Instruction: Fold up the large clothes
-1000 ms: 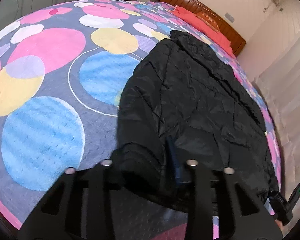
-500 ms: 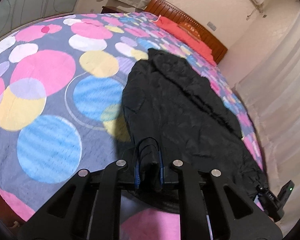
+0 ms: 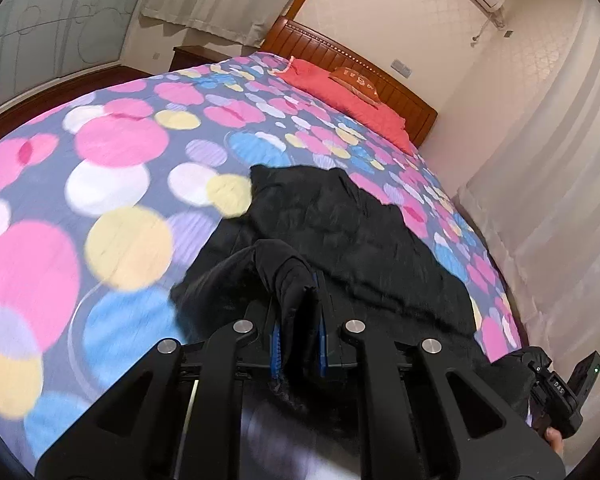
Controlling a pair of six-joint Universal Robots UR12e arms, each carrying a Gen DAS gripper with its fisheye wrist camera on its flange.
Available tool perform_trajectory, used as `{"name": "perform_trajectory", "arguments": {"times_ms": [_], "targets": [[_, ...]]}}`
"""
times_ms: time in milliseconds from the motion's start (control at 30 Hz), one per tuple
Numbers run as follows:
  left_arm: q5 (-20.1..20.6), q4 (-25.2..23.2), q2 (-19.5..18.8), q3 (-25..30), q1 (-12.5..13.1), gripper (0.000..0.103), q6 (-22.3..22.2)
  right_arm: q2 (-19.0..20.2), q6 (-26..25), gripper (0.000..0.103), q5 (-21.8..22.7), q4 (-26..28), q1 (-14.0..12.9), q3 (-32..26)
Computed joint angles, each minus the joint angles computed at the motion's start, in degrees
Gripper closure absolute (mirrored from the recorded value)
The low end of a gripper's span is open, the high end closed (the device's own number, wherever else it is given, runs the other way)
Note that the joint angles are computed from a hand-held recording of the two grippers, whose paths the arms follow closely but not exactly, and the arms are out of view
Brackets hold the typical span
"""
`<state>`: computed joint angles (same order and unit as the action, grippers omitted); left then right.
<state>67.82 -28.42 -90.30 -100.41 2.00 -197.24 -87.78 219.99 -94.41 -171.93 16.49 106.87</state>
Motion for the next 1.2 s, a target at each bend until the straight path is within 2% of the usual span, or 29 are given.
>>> {"name": "perform_trajectory", "arguments": {"times_ms": [267,467,700,833,933,1067,1100,1167,1200], "targets": [[4.22,-3.72,-10.09,12.63,-2.11,0.091,-1.45,6.25,-1.58,0.084,2.34,2.40,-3.55,-9.10],[10.02,-6.89,-18.07,22.61,-4.24,0.091,-0.11,12.45,-4.04,0.084,2.46,8.29,-5.47,-17.81],[16.40,-12.07,-26.71,33.75,-6.02,0.091,2.25,18.69,-3.27,0.084,3.77,15.78,-7.75,-26.00],[19.12,-14.45,-30.90,38.94,-7.01,0.091,3.47,21.56,-3.63,0.084,3.40,19.90,-8.35,-28.68],[22.06,-14.84,-33.14,41.13,-8.03,0.091,7.40,22.63,-2.67,0.082,3.87,20.89,-8.73,-29.15],[24.35,-16.29,-34.87,42.62,-8.74,0.089,10.39,23.14,-1.30,0.072,5.91,21.03,-9.29,-29.28],[23.80,-16.06,-34.82,42.50,-8.65,0.086,10.32,23.03,-1.21,0.070,6.76,20.84,-9.46,-29.17],[20.91,-15.49,-34.34,41.97,-8.14,0.070,10.29,22.74,-0.77,0.060,8.17,20.37,-9.81,-28.91],[18.92,-15.17,-33.94,41.66,-7.78,0.053,10.82,22.33,-0.37,0.058,8.53,19.79,-9.92,-28.49]]}}
